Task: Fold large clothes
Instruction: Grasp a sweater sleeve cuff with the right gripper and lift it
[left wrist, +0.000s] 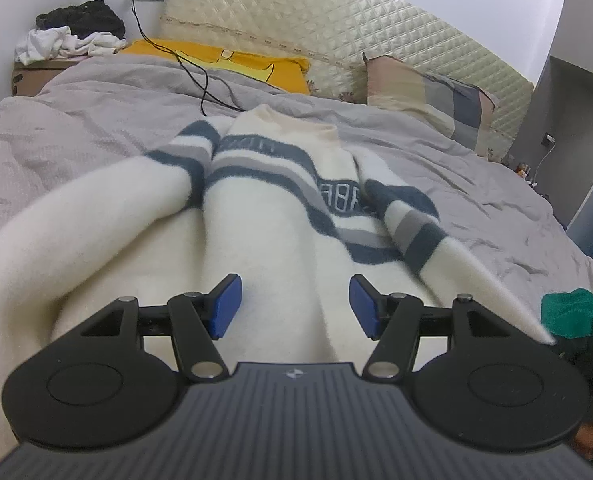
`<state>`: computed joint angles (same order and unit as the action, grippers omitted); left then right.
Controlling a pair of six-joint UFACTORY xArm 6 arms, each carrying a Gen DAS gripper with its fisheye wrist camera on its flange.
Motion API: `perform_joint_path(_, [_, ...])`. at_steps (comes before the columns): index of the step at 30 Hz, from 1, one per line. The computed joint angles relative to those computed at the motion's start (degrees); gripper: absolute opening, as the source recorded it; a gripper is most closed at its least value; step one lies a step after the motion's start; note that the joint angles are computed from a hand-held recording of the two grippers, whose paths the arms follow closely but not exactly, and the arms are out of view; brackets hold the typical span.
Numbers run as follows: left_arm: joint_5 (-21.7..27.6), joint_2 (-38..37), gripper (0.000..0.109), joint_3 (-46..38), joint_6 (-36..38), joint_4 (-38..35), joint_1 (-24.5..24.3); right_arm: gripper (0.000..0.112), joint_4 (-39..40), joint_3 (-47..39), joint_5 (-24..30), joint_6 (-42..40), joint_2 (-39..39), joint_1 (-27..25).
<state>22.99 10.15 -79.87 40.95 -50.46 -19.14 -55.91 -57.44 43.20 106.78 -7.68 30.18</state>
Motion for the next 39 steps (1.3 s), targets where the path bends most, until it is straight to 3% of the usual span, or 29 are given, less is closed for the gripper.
perform_joint_path(5, [-1.51, 0.68, 0.065, -0.28, -0.27, 0.68, -0.46, 0.014, -3.21, 1.39, 2.32, 1.59, -5.12, -2.01])
perform_joint_path(10, [-1.35, 1.91, 0.069, -1.2, -1.84, -0.91, -0.02, 0.014, -3.61, -1.71, 5.0, -11.47, -7.75, -8.71])
perform_joint_path(18, [2.09, 6.29, 0.07, -6.29, -7.88, 1.29, 1.18, 0.014, 6.42, -13.68, 4.44, -31.33, 0.1, -26.19])
perform_joint_path(27, [2.67, 9.75, 0.072, -9.25, -9.72, 0.61, 0.41, 0.01, 1.62, -27.87, 5.14, -33.38, 10.76, -37.12])
perform_joint_path(30, [2.14, 10.75, 0.072, -9.86, -7.97, -0.03, -0.53, 0.01, 2.98, -29.28, 2.58, -35.15, 15.3, -40.53])
perform_joint_path(35, [-1.52, 12.9, 0.072, -11.0, -2.93, -0.64, -2.5, 0.011, 11.04, -26.2, -6.5, -37.86, 20.53, -46.84])
perform_joint_path(39, [-2.89, 14.83, 0.073, -12.61, -3.2, 1.07, -3.52, 0.013, 14.1, -22.0, -13.18, -42.53, 22.39, -49.47])
